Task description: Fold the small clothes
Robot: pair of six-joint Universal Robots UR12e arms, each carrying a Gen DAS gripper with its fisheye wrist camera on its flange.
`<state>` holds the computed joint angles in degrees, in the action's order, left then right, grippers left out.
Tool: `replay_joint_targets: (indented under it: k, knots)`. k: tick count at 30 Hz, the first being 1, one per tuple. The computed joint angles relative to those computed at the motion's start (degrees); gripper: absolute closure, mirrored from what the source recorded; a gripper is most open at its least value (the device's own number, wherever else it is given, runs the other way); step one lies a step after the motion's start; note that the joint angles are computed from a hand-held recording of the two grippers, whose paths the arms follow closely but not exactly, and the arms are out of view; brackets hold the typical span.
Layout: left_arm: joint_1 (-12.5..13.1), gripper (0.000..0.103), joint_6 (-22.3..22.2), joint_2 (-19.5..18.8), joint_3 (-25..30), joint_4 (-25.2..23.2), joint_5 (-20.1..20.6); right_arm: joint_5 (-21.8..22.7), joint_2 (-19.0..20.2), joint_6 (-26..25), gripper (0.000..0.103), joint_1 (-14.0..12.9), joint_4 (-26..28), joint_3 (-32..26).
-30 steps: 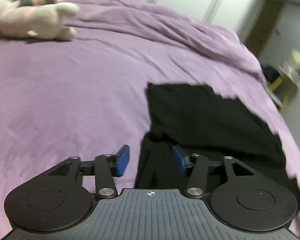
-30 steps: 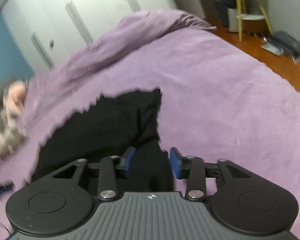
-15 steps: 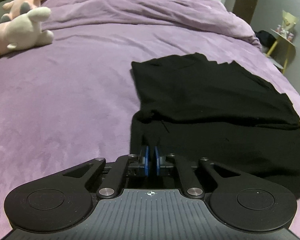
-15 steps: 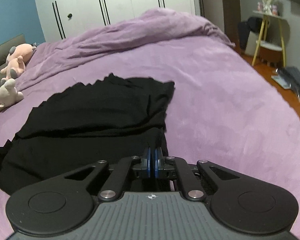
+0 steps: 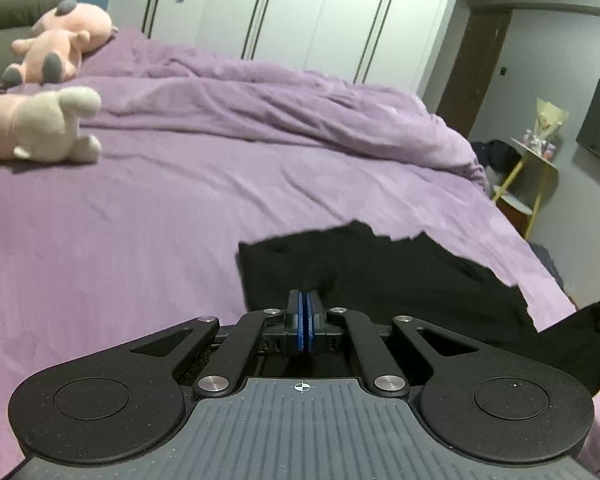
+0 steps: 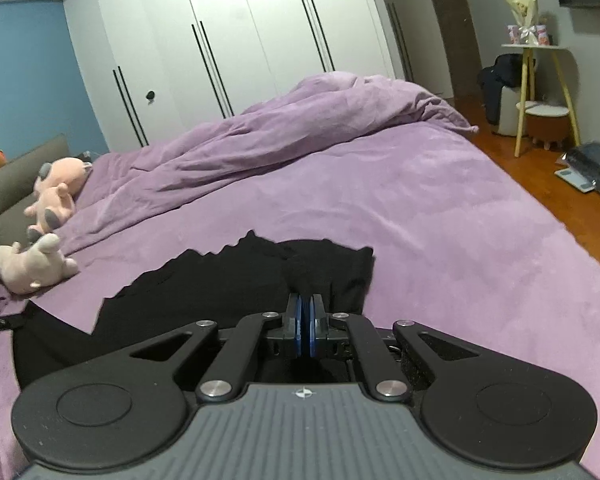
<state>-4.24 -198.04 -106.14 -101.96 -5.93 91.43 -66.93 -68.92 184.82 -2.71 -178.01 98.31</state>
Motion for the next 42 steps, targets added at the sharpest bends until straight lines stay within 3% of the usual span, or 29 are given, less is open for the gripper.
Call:
replay_joint_targets:
  k: [10, 16, 27, 31, 34, 36, 37, 40, 42]
  knots:
    - [0.19, 0.1, -0.18, -3.93, 6.04, -2.21, 1.93, -3.68, 4.42, 0.88, 0.1, 2.08, 0.54, -7.09]
    - [0.27, 0.1, -0.18, -8.12, 12.21, -4.96, 4.11, -8.36, 9.9, 1.76, 0.1, 3.68, 5.05, -15.86]
    - [-1.24, 0.099, 3.58, -18.57, 25.26, -8.51, 15.24, -20.91, 21.25, 4.59, 0.1, 7.08, 11.97, -32.19]
    - [-2.05, 0.095, 2.76, -21.59, 28.31, -11.42, 18.79, -22.03, 23.38, 5.98, 0.098, 7.46, 12.37, -33.88]
    - [-2.57, 0.086, 1.59, -21.6, 27.84, -12.99, 20.2, -26.87, 23.5, 7.49, 0.092, 8.16, 11.41, -33.23]
    - [-2.59, 0.078, 1.65, -20.53, 25.37, -8.7, 15.86, -22.82, 22.48, 10.23, 0.091, 7.86, 6.58, -30.4]
    - [-2.56, 0.071, 1.79, -20.17, 24.59, -7.17, 12.48, -17.22, 22.0, 10.9, 0.088, 7.46, 5.04, -29.12]
    - [-3.39, 0.06, 4.33, -21.03, 25.04, -4.71, 5.47, -0.29, 22.22, 11.38, 0.085, 7.7, 7.95, -28.45]
    - [-4.67, 0.06, 6.68, -22.7, 26.98, -5.56, 6.64, 2.36, 22.77, 5.29, 0.085, 8.87, 12.01, -29.17]
